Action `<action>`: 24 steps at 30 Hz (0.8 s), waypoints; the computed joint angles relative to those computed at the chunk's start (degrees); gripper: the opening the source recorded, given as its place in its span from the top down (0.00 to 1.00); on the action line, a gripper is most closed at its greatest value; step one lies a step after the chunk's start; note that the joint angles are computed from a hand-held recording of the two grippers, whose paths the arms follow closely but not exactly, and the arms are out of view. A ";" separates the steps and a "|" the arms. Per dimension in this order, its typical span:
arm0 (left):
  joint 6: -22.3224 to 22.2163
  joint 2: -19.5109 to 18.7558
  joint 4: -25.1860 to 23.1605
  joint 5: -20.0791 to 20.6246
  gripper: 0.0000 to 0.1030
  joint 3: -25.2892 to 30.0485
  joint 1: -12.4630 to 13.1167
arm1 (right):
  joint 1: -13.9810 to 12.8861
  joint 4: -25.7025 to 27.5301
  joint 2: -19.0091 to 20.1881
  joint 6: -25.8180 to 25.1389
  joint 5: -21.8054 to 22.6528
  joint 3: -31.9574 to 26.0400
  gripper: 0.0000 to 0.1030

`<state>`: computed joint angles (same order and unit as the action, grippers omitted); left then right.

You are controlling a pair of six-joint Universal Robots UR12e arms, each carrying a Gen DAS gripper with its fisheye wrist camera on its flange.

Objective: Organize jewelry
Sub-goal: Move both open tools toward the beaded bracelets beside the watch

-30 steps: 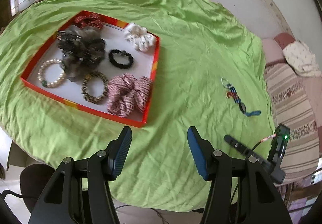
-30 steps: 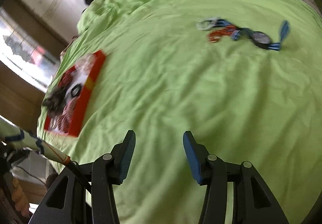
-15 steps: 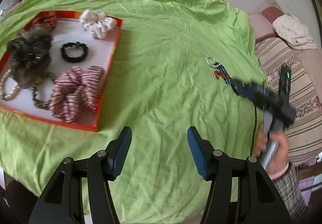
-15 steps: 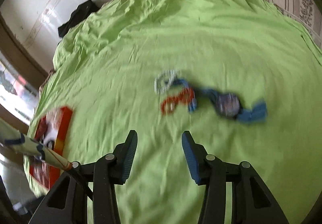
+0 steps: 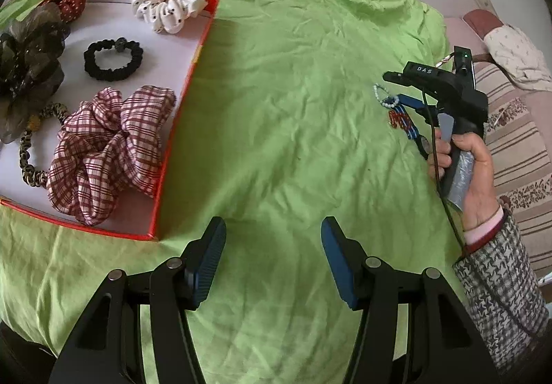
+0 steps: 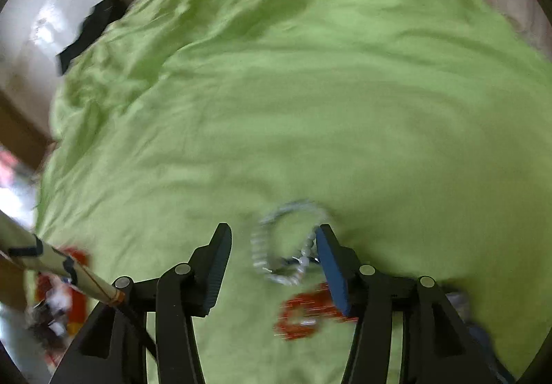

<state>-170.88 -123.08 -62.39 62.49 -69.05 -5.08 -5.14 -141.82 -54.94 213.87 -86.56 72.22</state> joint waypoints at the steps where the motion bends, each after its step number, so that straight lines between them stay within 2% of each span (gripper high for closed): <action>1: -0.08 -0.04 -0.09 -0.01 0.45 0.05 0.03 | 0.08 -0.12 0.21 -1.32 2.58 -0.24 0.45; 4: -0.06 0.12 0.02 0.04 0.45 -0.23 -0.01 | -0.08 0.17 0.95 -3.50 15.68 -0.24 0.45; 7: 0.36 0.53 -0.11 -0.12 0.45 -0.58 0.03 | -0.37 -3.14 0.62 -3.04 28.66 2.20 0.45; 9: 0.34 1.12 0.40 -0.53 0.45 -1.32 0.22 | -0.73 -8.31 -0.84 -2.03 33.66 5.42 0.45; 10: 0.31 1.29 0.68 -0.70 0.45 -1.50 0.30 | -0.94 -11.12 -2.11 -1.57 33.98 7.52 0.45; 11: 0.40 1.64 1.04 -0.89 0.45 -1.92 0.47 | -1.06 -13.12 -3.51 -1.06 32.91 9.47 0.45; 12: 0.42 1.70 1.11 -1.01 0.45 -1.96 0.50 | -1.19 -15.01 -5.32 -0.33 30.05 11.84 0.45; 15: 0.54 1.43 0.50 -1.62 0.45 -1.23 0.29 | -0.83 -16.61 -10.77 0.07 15.16 18.02 0.45; 16: 0.74 1.18 0.47 -1.79 0.45 -0.68 0.07 | -0.73 -16.31 -11.83 0.20 11.90 19.15 0.45; 21: 1.23 -0.98 3.05 -0.44 0.45 2.92 -1.94 | -0.33 -15.15 -14.36 0.47 1.79 22.31 0.47; 24: 0.96 -4.42 1.03 -0.04 0.45 8.41 -3.42 | -0.36 -15.16 -13.76 -0.16 0.45 22.24 0.50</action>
<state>-169.92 -127.50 -61.36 62.45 -60.64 -8.50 -5.50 -156.98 -68.71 213.72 -86.11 94.45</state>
